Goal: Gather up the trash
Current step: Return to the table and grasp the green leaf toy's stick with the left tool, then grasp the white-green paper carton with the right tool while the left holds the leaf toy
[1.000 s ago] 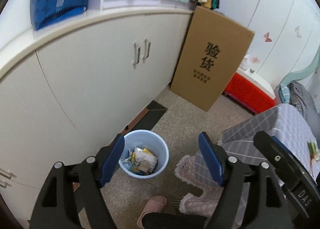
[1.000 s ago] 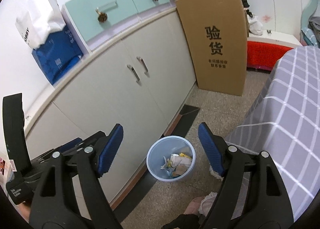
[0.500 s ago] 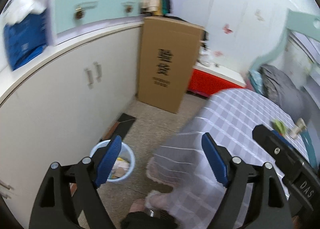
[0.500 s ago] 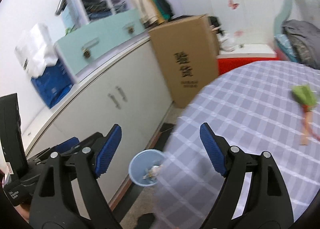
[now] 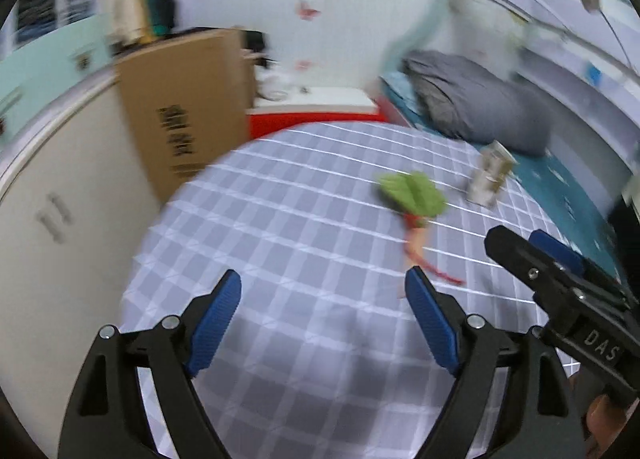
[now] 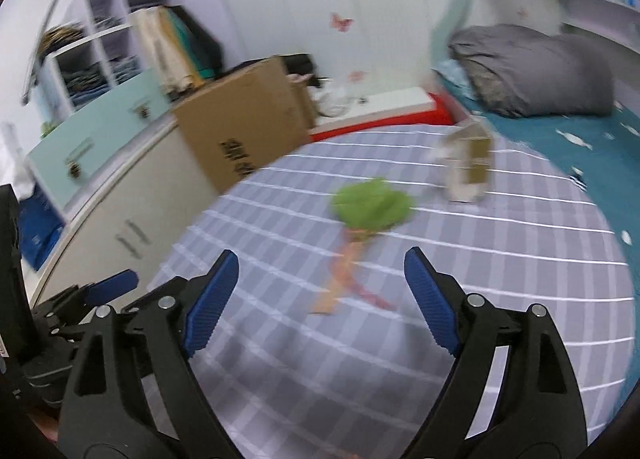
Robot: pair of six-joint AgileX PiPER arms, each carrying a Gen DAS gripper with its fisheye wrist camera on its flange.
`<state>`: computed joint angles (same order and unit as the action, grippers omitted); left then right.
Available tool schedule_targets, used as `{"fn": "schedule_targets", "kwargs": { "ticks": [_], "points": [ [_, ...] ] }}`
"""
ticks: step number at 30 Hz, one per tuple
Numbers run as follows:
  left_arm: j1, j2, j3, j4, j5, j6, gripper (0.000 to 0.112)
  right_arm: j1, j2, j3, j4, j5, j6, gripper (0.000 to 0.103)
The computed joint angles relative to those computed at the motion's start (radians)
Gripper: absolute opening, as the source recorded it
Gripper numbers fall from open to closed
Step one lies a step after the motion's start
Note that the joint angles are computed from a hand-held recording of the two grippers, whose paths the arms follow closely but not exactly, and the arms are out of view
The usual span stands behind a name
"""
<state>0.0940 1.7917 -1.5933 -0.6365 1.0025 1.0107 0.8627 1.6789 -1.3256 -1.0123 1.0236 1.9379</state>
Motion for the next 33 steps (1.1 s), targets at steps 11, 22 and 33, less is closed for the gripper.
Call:
{"fn": "schedule_targets", "kwargs": {
  "ticks": [11,22,33],
  "points": [
    [-0.317,0.078,0.018,0.223,-0.238,-0.182,0.082,-0.168,-0.198,0.32,0.022,-0.119,0.068,0.084],
    [-0.36,0.268,-0.226,0.238,-0.08,-0.192,0.024,-0.291,-0.167,0.294,0.025,-0.206,-0.037,0.094],
    [-0.257,0.335,-0.397,0.306,-0.176,-0.404,0.017,-0.427,0.019,0.05,0.126,-0.148,-0.249,0.096]
  ]
}}
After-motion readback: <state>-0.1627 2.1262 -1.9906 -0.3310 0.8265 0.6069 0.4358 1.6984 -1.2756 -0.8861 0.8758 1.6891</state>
